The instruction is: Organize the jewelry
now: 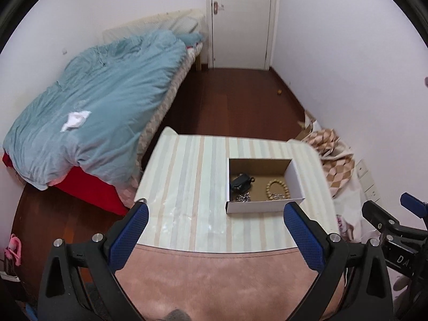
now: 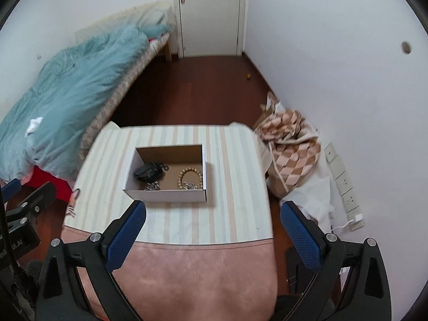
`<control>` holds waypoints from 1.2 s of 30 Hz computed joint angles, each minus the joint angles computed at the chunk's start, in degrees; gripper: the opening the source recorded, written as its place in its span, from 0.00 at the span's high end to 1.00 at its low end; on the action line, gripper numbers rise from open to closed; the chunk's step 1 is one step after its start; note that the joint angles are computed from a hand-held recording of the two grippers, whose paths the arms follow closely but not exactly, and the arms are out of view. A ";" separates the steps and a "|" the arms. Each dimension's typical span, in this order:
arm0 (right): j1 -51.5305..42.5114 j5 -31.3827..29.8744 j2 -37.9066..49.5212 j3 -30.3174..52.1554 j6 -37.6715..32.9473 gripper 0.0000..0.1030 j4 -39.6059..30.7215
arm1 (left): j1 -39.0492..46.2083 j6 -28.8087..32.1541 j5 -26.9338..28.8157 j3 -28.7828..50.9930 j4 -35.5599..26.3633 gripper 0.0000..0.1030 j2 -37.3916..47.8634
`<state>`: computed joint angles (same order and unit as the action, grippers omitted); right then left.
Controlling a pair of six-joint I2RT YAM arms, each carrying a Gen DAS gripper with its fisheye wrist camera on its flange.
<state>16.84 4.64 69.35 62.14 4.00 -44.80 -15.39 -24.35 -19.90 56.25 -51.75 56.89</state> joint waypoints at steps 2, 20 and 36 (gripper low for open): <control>0.23 0.63 -4.73 0.99 0.16 0.01 -3.30 | -3.38 -2.19 -2.71 2.55 -4.38 0.00 -2.73; 3.84 3.91 -15.26 13.93 1.69 0.01 -20.42 | -23.33 -20.60 -15.63 17.88 -27.97 0.00 -4.10; 0.63 1.71 -0.28 11.82 0.07 0.01 -8.87 | -4.15 -5.83 -4.14 11.73 -11.71 0.00 3.76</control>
<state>17.47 6.35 69.07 73.96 4.07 -53.67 -19.54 -30.18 -24.04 67.97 -63.46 60.65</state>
